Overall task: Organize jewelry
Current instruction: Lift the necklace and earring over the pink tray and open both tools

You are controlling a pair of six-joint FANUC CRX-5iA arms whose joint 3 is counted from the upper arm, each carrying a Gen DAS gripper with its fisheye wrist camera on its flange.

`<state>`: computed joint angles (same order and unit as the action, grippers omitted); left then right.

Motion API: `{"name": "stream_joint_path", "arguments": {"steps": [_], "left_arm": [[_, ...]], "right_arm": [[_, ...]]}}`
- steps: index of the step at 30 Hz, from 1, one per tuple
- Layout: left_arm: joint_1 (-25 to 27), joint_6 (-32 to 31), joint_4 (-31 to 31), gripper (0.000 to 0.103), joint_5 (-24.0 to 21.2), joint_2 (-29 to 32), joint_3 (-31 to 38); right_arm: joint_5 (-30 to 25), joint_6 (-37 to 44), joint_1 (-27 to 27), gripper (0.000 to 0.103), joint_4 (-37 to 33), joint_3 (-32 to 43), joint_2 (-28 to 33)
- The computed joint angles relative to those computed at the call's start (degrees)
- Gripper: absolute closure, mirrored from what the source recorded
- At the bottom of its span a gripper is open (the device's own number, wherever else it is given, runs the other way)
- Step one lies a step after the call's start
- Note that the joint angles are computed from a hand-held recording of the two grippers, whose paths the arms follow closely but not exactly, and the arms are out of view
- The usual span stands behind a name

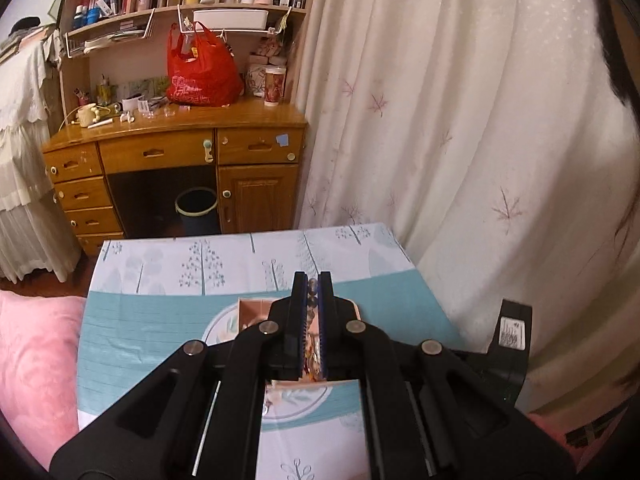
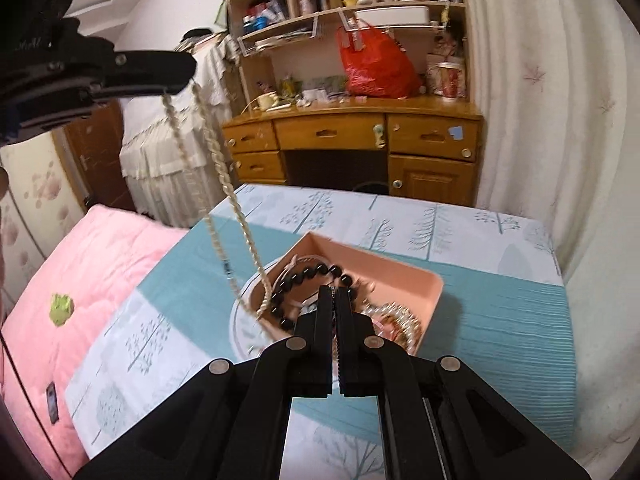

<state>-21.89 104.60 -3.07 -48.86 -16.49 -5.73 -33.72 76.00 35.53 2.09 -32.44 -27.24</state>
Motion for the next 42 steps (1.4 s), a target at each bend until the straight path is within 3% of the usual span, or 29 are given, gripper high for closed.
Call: {"name": "stream_joint_path", "arguments": {"steps": [7,10,12,14,17,19,21,26,27,28,30,32,37,42], "left_arm": [[0.81,-3.62,3.29,0.1,-0.72,5.52,3.23],[1.15,-6.52,5.33,0.1,-4.7,9.36,5.65],[0.17,-4.58,2.86,0.1,-7.46,11.44,7.92],[0.32,-4.54,3.44,0.1,-8.15,12.27,8.02],[0.44,-3.78,3.1,0.1,-9.24,13.36,8.31],[1.02,-4.11,3.2,0.1,-9.3,12.78,7.1],[1.68,-4.38,3.43,0.1,-9.6,12.17,5.95],[2.56,-5.1,2.4,0.094,-11.81,11.01,4.17],[2.63,-5.06,1.88,0.082,-12.46,10.81,3.93],[2.84,-4.95,1.54,0.058,-12.9,10.46,3.43],[3.48,-4.35,1.15,0.033,-12.66,9.14,1.7],[4.83,-5.4,1.96,0.032,-12.44,7.77,-0.23],[7.89,-8.52,3.13,0.032,-14.64,5.68,-3.57],[9.88,-9.7,-0.18,0.032,-17.33,4.37,-5.75]], "right_arm": [[1.71,-4.38,-2.38,0.102,1.16,0.54,4.19],[0.5,-4.97,-3.27,0.093,0.35,1.63,6.43],[0.39,-5.81,-3.68,0.064,0.3,1.6,7.09],[1.94,-6.76,-3.77,0.052,0.86,0.67,6.94],[1.79,-6.59,-4.33,0.045,0.33,0.83,7.08],[1.17,-7.03,-4.46,0.026,0.22,0.91,6.97],[1.41,-7.38,-4.81,0.016,-0.18,0.52,6.43],[-1.73,-11.29,-4.18,0.011,0.69,0.7,6.55],[-3.26,-12.54,-3.79,0.011,0.88,1.11,7.11],[-4.07,-13.39,-3.45,0.011,0.86,1.21,7.29],[-4.85,-13.96,-2.91,0.01,-1.04,1.14,7.41],[-5.49,-16.06,-1.87,0.009,-1.86,0.71,7.58],[-7.79,-33.12,5.42,0.008,3.79,-2.25,8.64],[-5.69,-54.97,16.83,0.008,21.42,-8.95,8.59]]}}
